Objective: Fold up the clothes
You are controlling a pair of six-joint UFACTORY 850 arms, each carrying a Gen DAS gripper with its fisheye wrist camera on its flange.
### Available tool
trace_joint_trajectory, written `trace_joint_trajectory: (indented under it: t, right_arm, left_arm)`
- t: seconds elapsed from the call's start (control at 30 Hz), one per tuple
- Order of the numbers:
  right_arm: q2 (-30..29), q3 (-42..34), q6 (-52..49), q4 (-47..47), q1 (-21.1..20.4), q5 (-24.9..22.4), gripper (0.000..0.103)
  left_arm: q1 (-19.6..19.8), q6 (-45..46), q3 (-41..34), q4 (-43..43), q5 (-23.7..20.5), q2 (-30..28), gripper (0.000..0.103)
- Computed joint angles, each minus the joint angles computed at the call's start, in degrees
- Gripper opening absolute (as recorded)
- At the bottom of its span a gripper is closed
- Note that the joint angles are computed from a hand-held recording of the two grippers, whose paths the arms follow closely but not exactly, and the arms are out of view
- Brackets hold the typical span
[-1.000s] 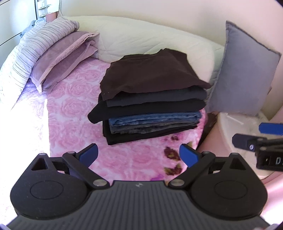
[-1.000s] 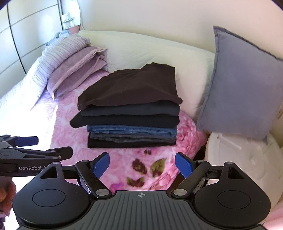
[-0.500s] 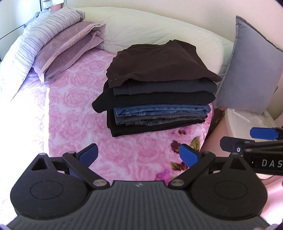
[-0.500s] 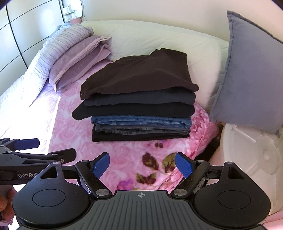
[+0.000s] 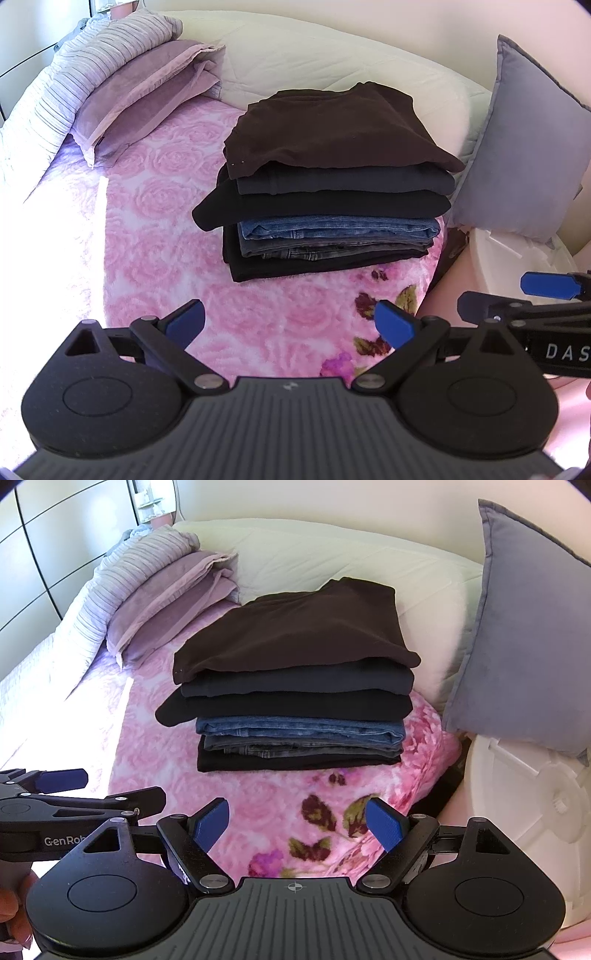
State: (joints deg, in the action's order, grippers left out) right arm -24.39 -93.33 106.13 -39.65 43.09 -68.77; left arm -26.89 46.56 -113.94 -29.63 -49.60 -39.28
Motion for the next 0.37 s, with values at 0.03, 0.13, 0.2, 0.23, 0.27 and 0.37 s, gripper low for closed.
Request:
trace_joint_trajectory:
  t: [0.03,0.13,0.2,0.23,0.27,0.37]
  right_arm:
    - [0.07,0.06,-0.01,0.02,0.05,-0.06,0.084]
    - [0.34,0.34,0.04,0.03,0.11,-0.11,0.084]
    - [0.59,0.62,0.05,0.09,0.20,-0.11,0.084]
    - [0.75,0.82,0.08,0.09,0.24,-0.09,0.084]
    - [0.95,1.09,0.14,0.08,0.26,-0.02,0.084]
    - [1.53,1.89,0.41,-0.01,0.30,0.11,0.084]
  left_arm:
    - [-0.05,-0.02,0.20,0.04,0.16,0.13,0.097]
    - [-0.24,-0.44,0.84,0.28,0.70,0.54,0.097]
    - [-0.36,-0.69,1.33,0.34,1.13,0.87,0.097]
    - [-0.40,-0.68,1.75,0.23,1.49,1.15,0.097]
    - [-0.42,-0.58,2.22,0.01,1.91,1.45,0.097]
    - [-0.52,-0.10,3.17,-0.53,2.65,2.07,0.097]
